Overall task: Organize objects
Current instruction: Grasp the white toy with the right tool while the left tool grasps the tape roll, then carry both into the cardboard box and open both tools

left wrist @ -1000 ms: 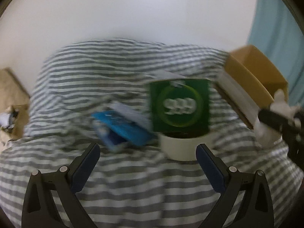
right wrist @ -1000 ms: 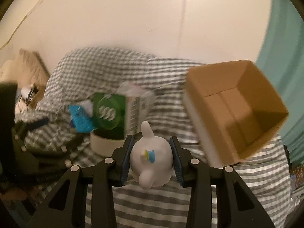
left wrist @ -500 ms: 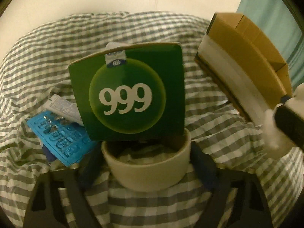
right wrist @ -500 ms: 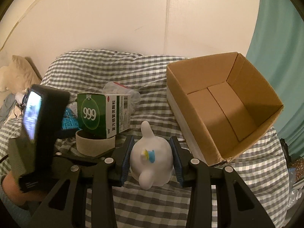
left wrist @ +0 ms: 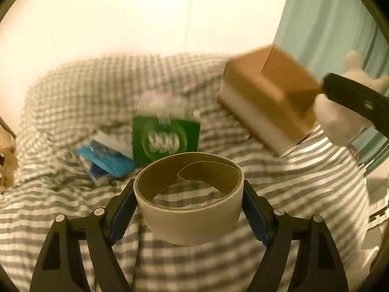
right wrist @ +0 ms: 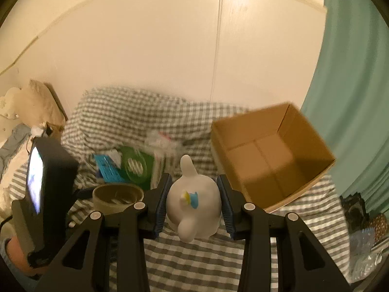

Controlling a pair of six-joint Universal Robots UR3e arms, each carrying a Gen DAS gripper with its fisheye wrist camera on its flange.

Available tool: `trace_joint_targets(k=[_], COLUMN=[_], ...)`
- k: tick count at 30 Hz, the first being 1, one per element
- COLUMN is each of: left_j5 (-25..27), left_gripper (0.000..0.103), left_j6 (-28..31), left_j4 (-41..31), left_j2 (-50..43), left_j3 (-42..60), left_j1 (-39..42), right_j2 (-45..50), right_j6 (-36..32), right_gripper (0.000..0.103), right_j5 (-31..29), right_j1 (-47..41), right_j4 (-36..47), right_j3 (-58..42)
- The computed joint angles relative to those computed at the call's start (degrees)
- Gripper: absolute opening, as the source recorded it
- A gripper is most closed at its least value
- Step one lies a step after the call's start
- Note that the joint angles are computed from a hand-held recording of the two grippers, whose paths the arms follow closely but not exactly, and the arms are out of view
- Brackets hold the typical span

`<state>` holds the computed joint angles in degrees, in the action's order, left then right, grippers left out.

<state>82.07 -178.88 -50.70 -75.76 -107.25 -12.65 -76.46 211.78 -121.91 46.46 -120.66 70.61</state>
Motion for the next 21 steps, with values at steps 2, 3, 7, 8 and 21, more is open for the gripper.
trace_joint_targets(k=[2, 3, 7, 8, 21], left_j5=[0.3, 0.6, 2.9, 3.4, 10.7], left_gripper=[0.083, 0.083, 0.083, 0.083, 0.083], left_j6=[-0.4, -1.0, -3.0, -3.2, -4.0], left_j4=[-0.7, -0.8, 0.4, 0.7, -5.2], left_j2=[2.0, 2.4, -0.3, -1.9, -43.8], left_j3=[2.2, 4.2, 12.7, 15.3, 63.1], left_j1=[-0.9, -1.9, -6.5, -7.6, -19.6], right_j2=[-1.4, -2.2, -4.7, -5.6, -19.9], right_j6=[-0.5, -1.1, -5.1, -6.5, -19.1], right_gripper=[0.038, 0.038, 0.038, 0.038, 0.038], right_j5=[-2.4, -3.8, -6.1, -6.4, 7.5], right_j1=[1.1, 1.4, 0.5, -0.3, -24.1], right_j4=[1.9, 2.8, 6.2, 7.4, 1.1], right_j3=[-1.9, -2.9, -6.6, -7.7, 5.2])
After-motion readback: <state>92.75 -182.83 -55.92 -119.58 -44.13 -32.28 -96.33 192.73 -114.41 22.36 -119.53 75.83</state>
